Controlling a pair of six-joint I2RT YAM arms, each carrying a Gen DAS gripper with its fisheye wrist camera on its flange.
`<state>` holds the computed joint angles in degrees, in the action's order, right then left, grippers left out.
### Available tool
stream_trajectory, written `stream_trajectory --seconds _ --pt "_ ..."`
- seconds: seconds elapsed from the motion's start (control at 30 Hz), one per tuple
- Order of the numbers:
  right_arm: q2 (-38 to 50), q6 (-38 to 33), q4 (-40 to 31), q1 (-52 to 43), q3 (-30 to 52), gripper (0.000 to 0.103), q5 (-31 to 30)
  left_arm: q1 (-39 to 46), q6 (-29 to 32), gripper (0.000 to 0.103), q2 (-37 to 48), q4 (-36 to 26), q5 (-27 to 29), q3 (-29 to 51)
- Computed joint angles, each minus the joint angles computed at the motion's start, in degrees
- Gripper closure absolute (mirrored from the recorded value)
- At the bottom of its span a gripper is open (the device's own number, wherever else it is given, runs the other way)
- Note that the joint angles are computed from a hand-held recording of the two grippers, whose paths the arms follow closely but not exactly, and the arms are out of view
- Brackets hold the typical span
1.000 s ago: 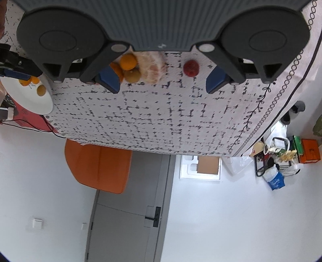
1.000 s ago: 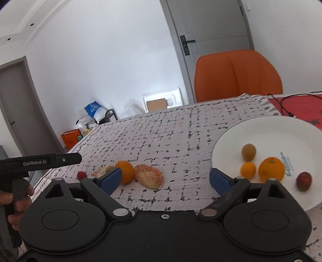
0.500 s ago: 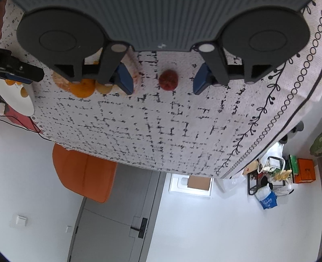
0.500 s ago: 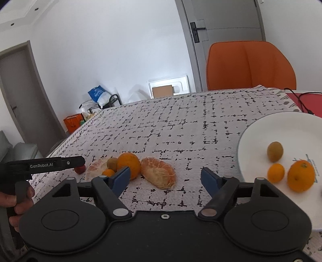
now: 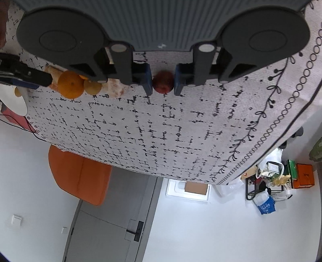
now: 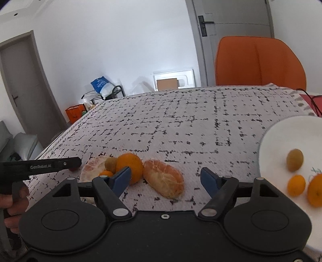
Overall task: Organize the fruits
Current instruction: 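Grasp the small red apple with the left tool, then grasp the peeled citrus piece with the right tool while the left tool holds the apple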
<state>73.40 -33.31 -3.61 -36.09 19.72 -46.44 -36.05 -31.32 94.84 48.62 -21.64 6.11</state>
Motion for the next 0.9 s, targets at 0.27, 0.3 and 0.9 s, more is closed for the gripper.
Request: stream_trajectory --seconds 0.27,0.3,0.9 --pt "1.42 0.34 2.67 3.28 0.56 0.031 0.3 0.02 -0.51 0.082 -4.83 -2.49 -1.17 -2.21" --pt "1.35 0.16 2.39 3.25 0.67 0.031 0.09 -0.11 -0.73 0.082 -5.76 -3.12 -1.42 -2.53" --pt "0.12 -13.1 -14.41 -2.27 3.12 0.036 -4.37 -6.49 -2.76 0.082 -19.97 -15.37 -7.16 -4.11"
